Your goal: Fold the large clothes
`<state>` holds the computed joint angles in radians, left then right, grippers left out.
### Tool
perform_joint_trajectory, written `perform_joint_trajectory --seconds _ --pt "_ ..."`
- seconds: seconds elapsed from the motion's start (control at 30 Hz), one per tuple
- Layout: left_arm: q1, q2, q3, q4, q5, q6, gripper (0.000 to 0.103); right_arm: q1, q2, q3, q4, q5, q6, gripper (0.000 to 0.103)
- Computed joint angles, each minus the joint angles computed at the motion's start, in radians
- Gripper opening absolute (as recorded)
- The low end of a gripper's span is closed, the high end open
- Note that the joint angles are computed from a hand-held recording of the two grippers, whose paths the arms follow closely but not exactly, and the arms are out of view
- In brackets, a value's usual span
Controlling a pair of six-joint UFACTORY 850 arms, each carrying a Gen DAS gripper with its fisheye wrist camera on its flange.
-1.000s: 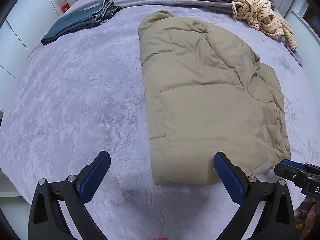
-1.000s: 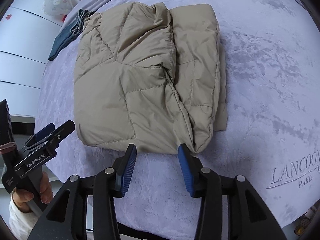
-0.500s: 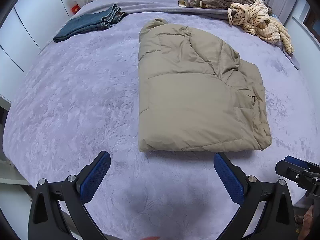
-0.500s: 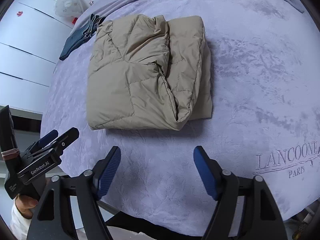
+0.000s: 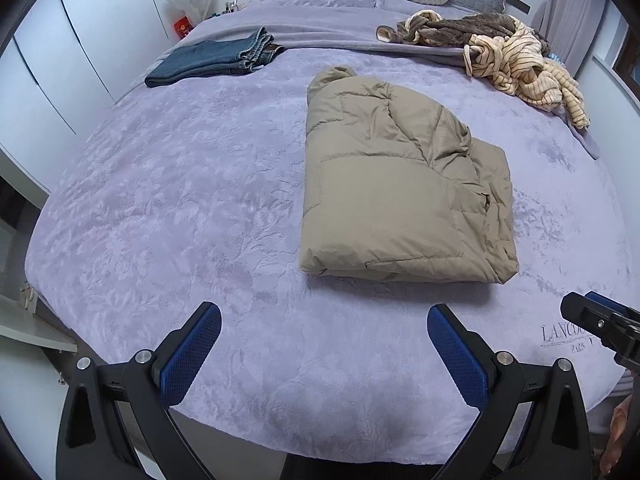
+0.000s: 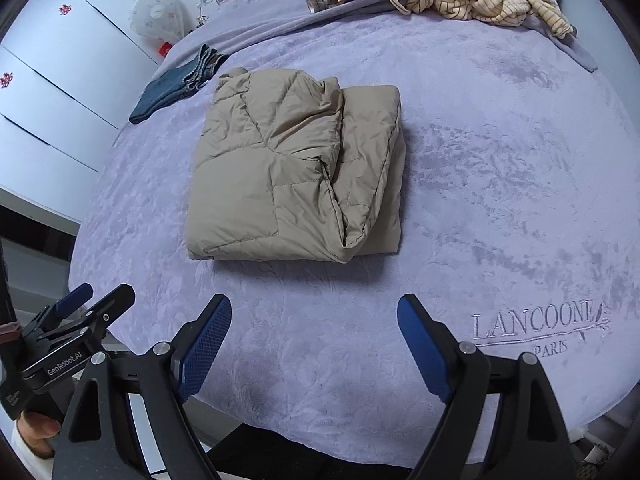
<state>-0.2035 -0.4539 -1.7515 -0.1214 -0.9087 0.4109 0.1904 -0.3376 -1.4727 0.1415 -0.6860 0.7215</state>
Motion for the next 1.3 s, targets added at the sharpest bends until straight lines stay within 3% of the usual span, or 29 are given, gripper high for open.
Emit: perform_joint_trajectory --seconds 0.27,0.57,0.87,1.3 --pt "0.021 -0.036 -0.096 -0.035 -0.026 0.05 0.103 0.038 -0.016 -0.072 -0.185 -0.003 0.169 0.089" --pt "0.05 -0.12 -0.249 -0.085 -0.066 0.126 0.103 0.075 -0.088 -0.224 -0.386 -0.11 0.383 0.089" --pt "0.062 -0.164 -0.344 -0.118 -0.096 0.143 0.103 0.101 -0.149 -0.342 -0.479 -0.206 0.43 0.089" --pt "0.066 -0.171 -0.37 -0.117 -0.091 0.124 0.103 0.116 -0.201 -0.437 -0.542 -0.294 0.447 0.089"
